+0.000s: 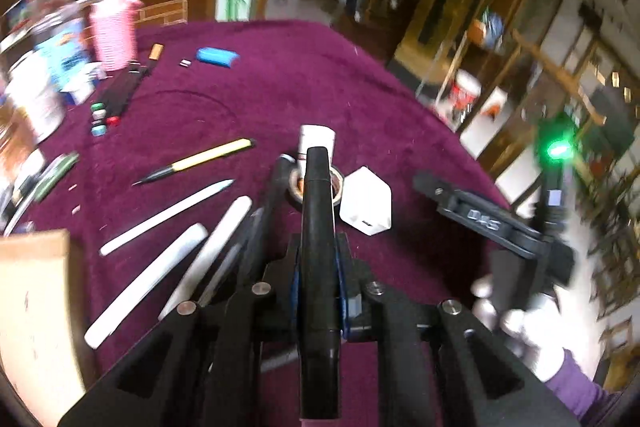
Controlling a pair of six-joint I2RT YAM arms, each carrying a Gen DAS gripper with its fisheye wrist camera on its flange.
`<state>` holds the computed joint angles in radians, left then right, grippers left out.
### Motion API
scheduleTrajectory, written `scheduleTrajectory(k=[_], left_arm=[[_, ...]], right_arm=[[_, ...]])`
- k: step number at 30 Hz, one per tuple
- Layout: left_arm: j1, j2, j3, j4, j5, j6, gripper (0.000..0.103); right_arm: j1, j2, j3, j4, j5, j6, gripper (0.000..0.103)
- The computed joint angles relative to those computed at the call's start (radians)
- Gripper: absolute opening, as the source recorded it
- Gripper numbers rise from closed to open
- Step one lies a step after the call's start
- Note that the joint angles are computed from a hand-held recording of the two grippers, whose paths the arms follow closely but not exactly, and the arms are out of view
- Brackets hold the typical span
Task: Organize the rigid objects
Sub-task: 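Carry the black marker toward the cardboard box while the right gripper grasps the orange-capped white bottle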
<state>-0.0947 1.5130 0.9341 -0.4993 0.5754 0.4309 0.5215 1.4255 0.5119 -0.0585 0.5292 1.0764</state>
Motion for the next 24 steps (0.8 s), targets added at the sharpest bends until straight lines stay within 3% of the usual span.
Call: scheduleTrajectory(k=[6, 9, 12, 17, 20, 21, 24], left_arm=[[0.353, -0.105, 0.004, -0.210, 0.223, 0.189, 0.014], [0.514, -0.082, 0.051, -0.335, 0.284, 0.319, 0.014], [0.637, -0.036, 0.095, -0.429, 0.310, 0.446, 0.014], [0.756, 0.064, 0.141, -0.449, 0.313, 0.530, 0.014], [0.798, 0.140, 0.181, -0.459, 0.309, 0.533, 0.014], [0.810, 0.161, 0.189, -0.456, 0.306, 0.531, 0.014], [0.839, 0.210, 0.226, -0.455, 0.298, 0.529, 0.014]], right_arm=[[-0.020, 0.001, -0.019, 0.055, -0.056, -0.025, 0.102], [-0.022, -0.041, -0.040, 0.079, -0.120, -0.029, 0.102], [0.015, -0.066, 0.014, 0.022, -0.113, -0.058, 0.102], [0.002, 0.056, 0.221, -0.060, -0.171, -0.189, 0.102], [-0.027, 0.174, 0.344, -0.092, -0.219, -0.230, 0.091], [-0.035, 0.209, 0.374, -0.096, -0.239, -0.238, 0.083], [-0.048, 0.335, 0.489, -0.162, -0.280, -0.233, 0.082]])
